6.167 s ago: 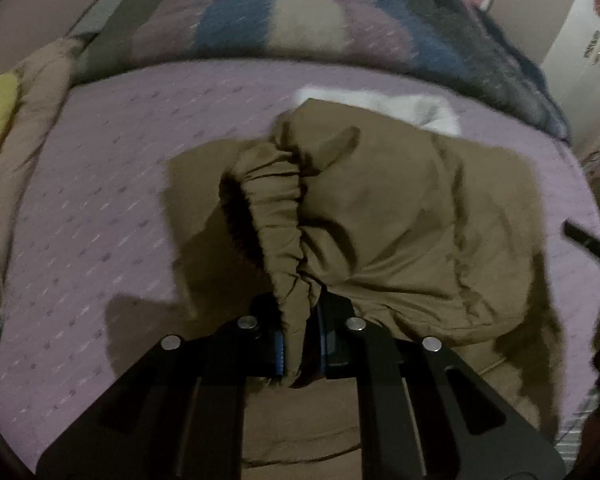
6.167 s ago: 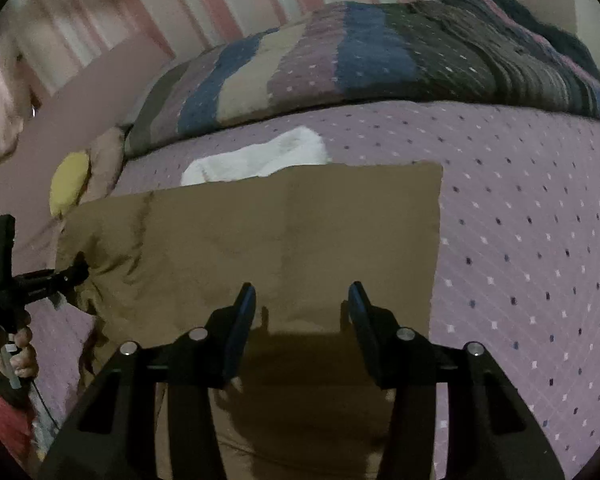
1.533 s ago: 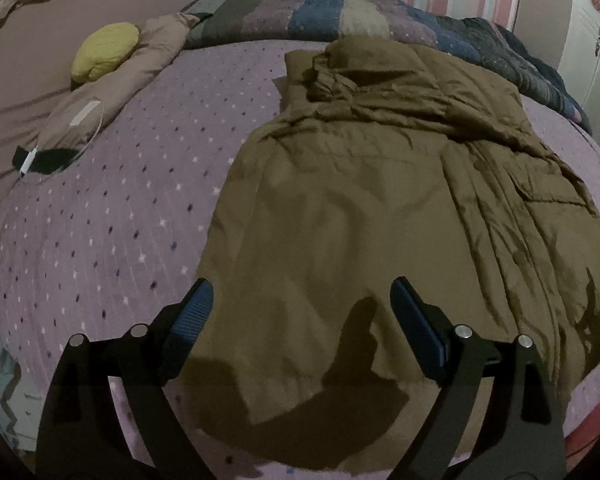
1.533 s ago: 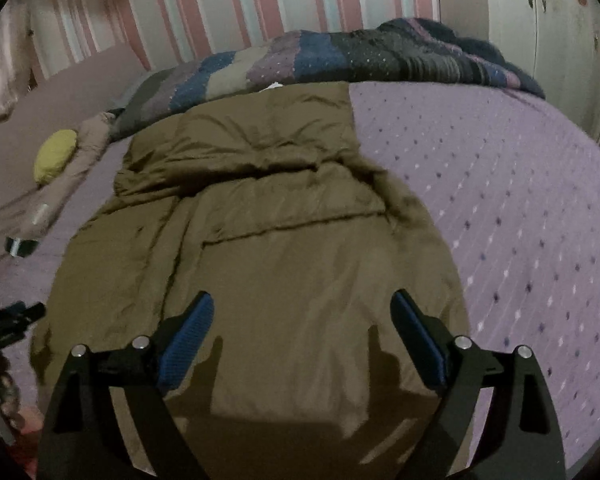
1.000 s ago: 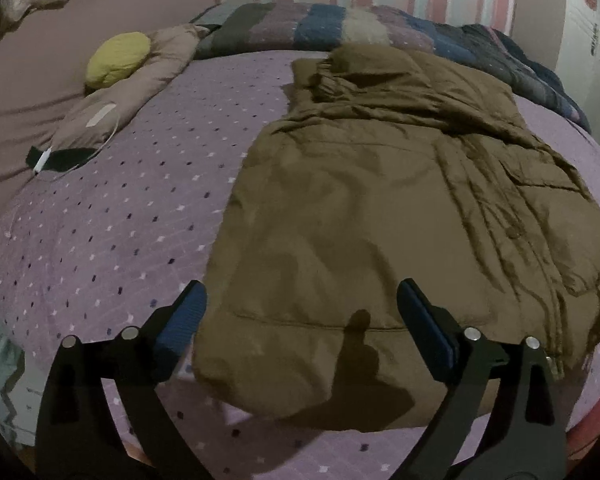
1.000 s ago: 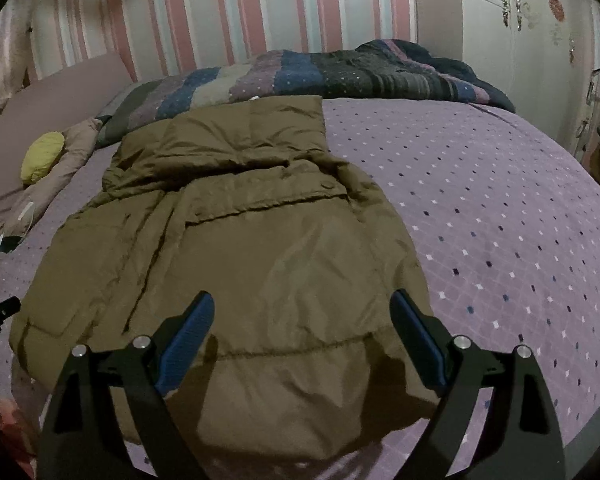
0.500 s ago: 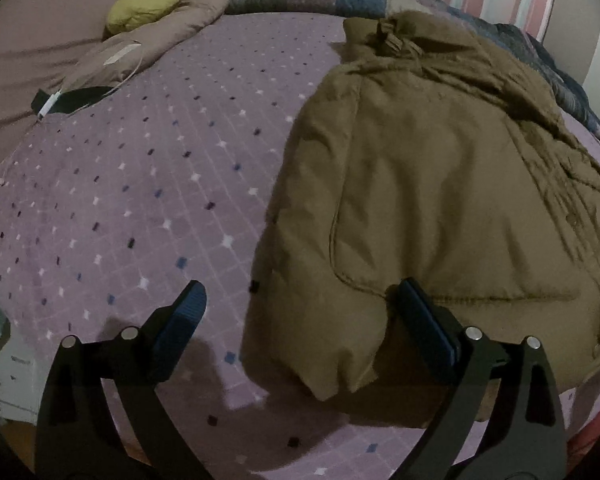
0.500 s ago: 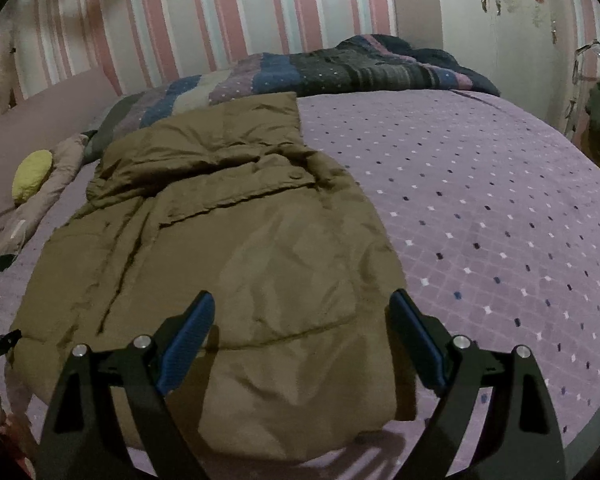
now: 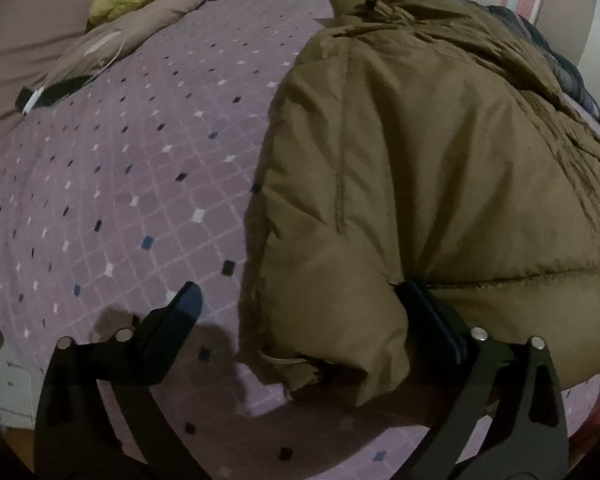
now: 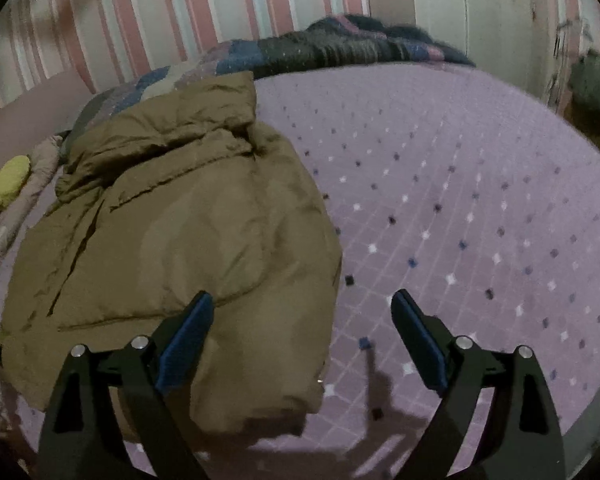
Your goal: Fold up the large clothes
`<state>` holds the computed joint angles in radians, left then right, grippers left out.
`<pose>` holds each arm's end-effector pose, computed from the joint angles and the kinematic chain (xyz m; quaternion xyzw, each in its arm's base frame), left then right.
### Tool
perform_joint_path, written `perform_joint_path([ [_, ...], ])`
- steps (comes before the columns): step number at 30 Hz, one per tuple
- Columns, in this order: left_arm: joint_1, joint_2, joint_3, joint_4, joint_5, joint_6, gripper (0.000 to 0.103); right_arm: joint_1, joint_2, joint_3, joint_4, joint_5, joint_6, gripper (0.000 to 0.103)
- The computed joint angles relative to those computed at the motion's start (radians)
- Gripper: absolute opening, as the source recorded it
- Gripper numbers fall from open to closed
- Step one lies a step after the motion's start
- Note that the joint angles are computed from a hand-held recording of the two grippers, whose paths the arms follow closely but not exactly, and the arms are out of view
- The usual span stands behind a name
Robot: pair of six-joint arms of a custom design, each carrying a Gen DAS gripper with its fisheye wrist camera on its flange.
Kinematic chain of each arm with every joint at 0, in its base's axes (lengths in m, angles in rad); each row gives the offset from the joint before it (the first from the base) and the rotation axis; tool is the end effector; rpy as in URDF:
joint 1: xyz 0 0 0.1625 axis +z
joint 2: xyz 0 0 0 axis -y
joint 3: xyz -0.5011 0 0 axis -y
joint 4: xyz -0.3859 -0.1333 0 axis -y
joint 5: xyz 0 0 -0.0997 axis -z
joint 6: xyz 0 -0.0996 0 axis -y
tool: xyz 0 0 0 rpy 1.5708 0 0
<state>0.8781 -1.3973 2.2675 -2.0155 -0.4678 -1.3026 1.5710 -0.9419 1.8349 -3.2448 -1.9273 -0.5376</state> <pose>-0.0893 -0.4555 0.2790 -0.1444 0.8273 -0.3328 0.4288 0.0987 -0.6733 0.2710 0.1767 -0.8953 0.3177 0.2575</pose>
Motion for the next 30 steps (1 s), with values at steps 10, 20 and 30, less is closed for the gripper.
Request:
perform_joint_path([
  [10,0.018,0.013,0.005,-0.146,-0.029,0.146,0.081,-0.030,0.000,-0.029,0.171,0.078,0.006,0.084],
  [20,-0.009,0.028,-0.003,-0.161,-0.042,0.251,0.032,0.005,0.011,-0.033,0.210,0.041,-0.058,0.034],
  [30,-0.056,-0.036,-0.049,-0.174,-0.037,0.350,0.020,0.032,-0.024,-0.081,0.291,0.087,-0.065,0.024],
])
